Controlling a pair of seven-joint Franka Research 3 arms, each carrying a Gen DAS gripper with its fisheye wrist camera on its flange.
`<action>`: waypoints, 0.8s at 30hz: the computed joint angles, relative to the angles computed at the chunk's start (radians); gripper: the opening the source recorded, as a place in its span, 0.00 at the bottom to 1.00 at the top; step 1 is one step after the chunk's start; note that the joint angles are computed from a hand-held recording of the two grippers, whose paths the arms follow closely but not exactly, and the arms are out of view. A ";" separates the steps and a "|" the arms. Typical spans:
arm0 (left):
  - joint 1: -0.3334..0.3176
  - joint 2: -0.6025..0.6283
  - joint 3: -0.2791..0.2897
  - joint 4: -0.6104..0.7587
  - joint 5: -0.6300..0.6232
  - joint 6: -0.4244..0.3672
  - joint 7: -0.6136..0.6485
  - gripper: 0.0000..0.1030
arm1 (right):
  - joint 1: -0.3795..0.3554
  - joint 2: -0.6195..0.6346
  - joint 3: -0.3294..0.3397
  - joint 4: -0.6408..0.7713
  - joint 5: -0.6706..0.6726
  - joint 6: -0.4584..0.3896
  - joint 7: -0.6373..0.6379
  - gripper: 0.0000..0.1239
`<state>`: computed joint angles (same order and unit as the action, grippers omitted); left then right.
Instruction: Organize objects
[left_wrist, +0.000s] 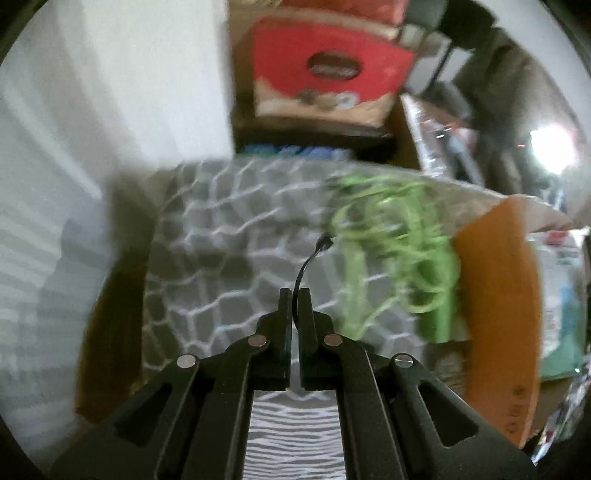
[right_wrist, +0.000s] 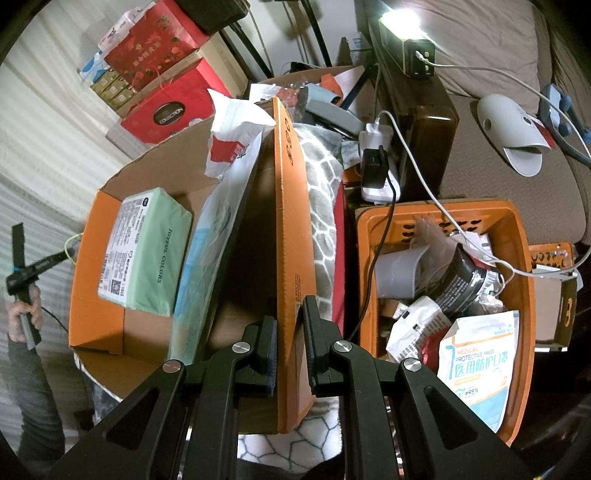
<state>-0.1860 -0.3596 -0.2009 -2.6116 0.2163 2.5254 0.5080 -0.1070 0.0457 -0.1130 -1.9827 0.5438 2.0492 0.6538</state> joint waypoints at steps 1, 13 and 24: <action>-0.006 0.004 0.019 -0.015 -0.028 0.003 0.017 0.03 | 0.000 0.000 0.000 0.000 0.000 0.000 0.000 0.09; 0.075 -0.248 0.000 -0.205 -0.012 0.126 -0.147 0.02 | 0.003 -0.006 0.002 -0.006 -0.006 0.007 0.008 0.09; 0.057 -0.353 -0.023 -0.120 0.064 0.131 -0.139 0.02 | 0.004 -0.007 0.001 -0.008 -0.006 0.008 0.009 0.09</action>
